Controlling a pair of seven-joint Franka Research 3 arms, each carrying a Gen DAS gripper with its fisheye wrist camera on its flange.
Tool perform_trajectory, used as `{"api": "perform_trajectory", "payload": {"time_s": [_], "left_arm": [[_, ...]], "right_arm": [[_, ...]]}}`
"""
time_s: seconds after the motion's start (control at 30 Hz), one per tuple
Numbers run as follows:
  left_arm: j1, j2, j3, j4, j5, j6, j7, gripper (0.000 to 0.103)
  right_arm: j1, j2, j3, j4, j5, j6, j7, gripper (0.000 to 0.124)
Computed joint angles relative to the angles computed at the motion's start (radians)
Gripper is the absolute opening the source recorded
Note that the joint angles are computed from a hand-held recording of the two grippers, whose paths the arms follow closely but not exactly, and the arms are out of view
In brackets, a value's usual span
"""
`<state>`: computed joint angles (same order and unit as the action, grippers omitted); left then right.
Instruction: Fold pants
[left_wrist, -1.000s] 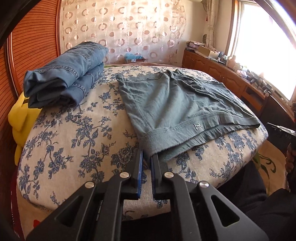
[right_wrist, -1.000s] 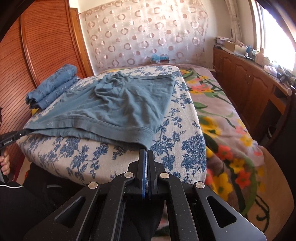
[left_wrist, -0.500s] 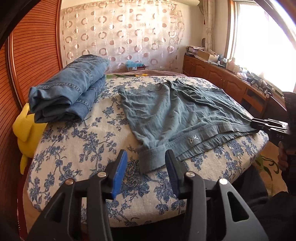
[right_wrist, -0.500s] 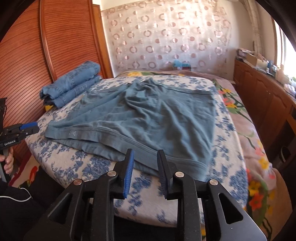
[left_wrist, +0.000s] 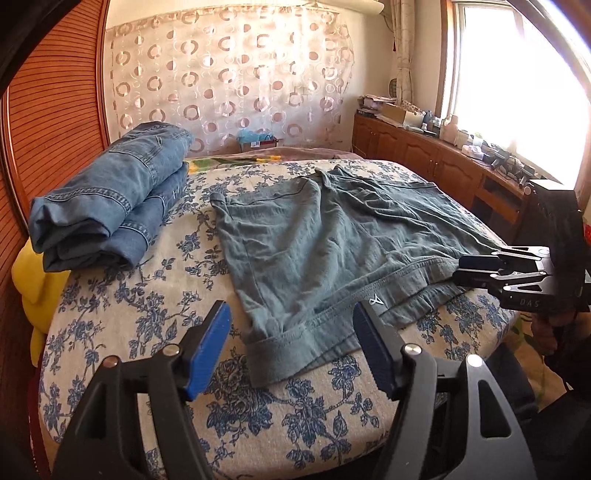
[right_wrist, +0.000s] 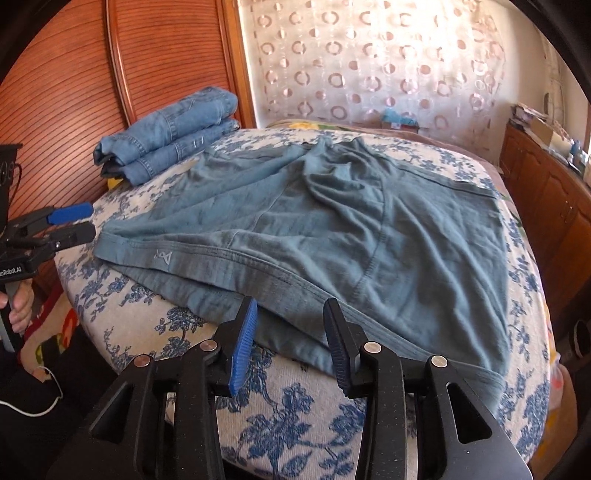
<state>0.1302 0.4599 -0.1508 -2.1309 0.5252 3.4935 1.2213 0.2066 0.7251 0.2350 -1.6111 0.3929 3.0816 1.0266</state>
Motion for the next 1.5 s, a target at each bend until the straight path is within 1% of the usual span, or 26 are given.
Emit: {"api": "perform_trajectory", "payload": {"time_s": [0.1,0.17,0.27,0.33,0.4,0.47,0.53,0.57,0.6,0.63,0.7,0.73,0.77,0.8,0.87,0.9,0.97,1.0,1.07,1.13,1.2,1.3,1.4,1.43,1.47,1.5], "left_arm": [[0.017,0.024,-0.020,0.027,0.020,-0.029,-0.005,0.068],[-0.009,0.035,-0.001,0.044,0.000,-0.063,0.004,0.068],[-0.066,0.044,0.049,0.049,-0.049,-0.089,0.028,0.068],[-0.075,0.052,0.058,0.051,-0.069,-0.098,0.040,0.068],[-0.074,0.056,0.055,0.054,-0.083,-0.109,0.048,0.068],[-0.067,0.062,0.048,0.060,-0.090,-0.118,0.057,0.068],[-0.049,0.068,0.032,0.062,-0.089,-0.118,0.066,0.068],[-0.038,0.071,0.021,0.064,-0.088,-0.119,0.068,0.068],[-0.024,0.073,0.008,0.065,-0.085,-0.120,0.069,0.068],[-0.015,0.075,0.000,0.065,-0.084,-0.119,0.071,0.068],[-0.012,0.076,0.000,0.063,-0.085,-0.111,0.074,0.067],[-0.015,0.075,0.005,0.060,-0.086,-0.104,0.076,0.062],[0.004,0.076,-0.012,0.058,-0.077,-0.100,0.076,0.057],[0.031,0.079,-0.038,0.057,-0.064,-0.100,0.074,0.055],[0.092,0.083,-0.094,0.053,-0.030,-0.103,0.070,0.043],[0.104,0.081,-0.105,0.050,-0.021,-0.103,0.067,0.040],[0.089,0.070,-0.089,0.038,-0.022,-0.096,0.064,0.028],[0.078,0.063,-0.077,0.029,-0.025,-0.088,0.062,0.026],[0.093,0.053,-0.085,0.013,-0.014,-0.076,0.052,0.017],[0.077,0.043,-0.063,0.000,-0.019,-0.072,0.044,0.015],[0.098,0.043,-0.077,-0.005,-0.005,-0.075,0.033,0.014],[0.092,0.038,-0.067,-0.011,-0.004,-0.073,0.024,0.014],[0.075,0.033,-0.050,-0.016,-0.008,-0.071,0.023,0.014],[0.064,0.031,-0.040,-0.019,-0.013,-0.068,0.023,0.014],[0.047,0.029,-0.024,-0.021,-0.021,-0.065,0.026,0.014],[0.040,0.028,-0.018,-0.020,-0.025,-0.066,0.027,0.014]], "right_arm": [[0.038,0.024,-0.045,0.039,-0.017,-0.022,0.030,0.037],[0.054,0.029,-0.063,0.049,-0.029,-0.025,0.042,0.037],[0.107,0.031,-0.125,0.053,-0.067,-0.021,0.074,0.037],[0.144,0.033,-0.168,0.051,-0.096,-0.011,0.099,0.037],[0.153,0.034,-0.180,0.049,-0.116,-0.004,0.111,0.036],[0.134,0.034,-0.157,0.048,-0.125,-0.005,0.104,0.029],[0.118,0.033,-0.138,0.049,-0.127,-0.009,0.098,0.015],[0.111,0.033,-0.129,0.049,-0.127,-0.012,0.094,0.012],[0.121,0.029,-0.141,0.046,-0.129,-0.011,0.103,0.005],[0.124,0.029,-0.146,0.048,-0.130,-0.011,0.109,0.004],[0.105,0.028,-0.123,0.047,-0.124,-0.014,0.104,0.002],[0.088,0.023,-0.102,0.039,-0.118,-0.009,0.094,0.002],[0.066,0.016,-0.074,0.028,-0.110,-0.003,0.079,0.001],[0.045,0.008,-0.047,0.013,-0.101,0.006,0.061,0.001],[0.016,-0.011,-0.009,-0.016,-0.087,0.015,0.031,0.001],[-0.001,-0.021,0.013,-0.032,-0.079,0.019,0.014,0.001],[-0.028,-0.036,0.049,-0.056,-0.062,0.019,-0.017,0.000],[-0.034,-0.040,0.057,-0.063,-0.055,0.019,-0.029,0.000],[-0.054,-0.048,0.084,-0.078,-0.036,0.017,-0.054,0.000],[-0.059,-0.053,0.092,-0.085,-0.020,0.018,-0.071,0.000],[-0.056,-0.053,0.087,-0.085,-0.008,0.005,-0.078,0.000],[-0.048,-0.059,0.075,-0.096,0.014,0.003,-0.080,0.000],[-0.085,-0.073,0.111,-0.126,0.050,0.042,-0.099,0.000],[-0.083,-0.081,0.106,-0.138,0.056,0.061,-0.094,0.004],[-0.069,-0.097,0.083,-0.160,0.063,0.098,-0.076,0.008],[-0.073,-0.105,0.082,-0.176,0.064,0.121,-0.066,0.015]]}}
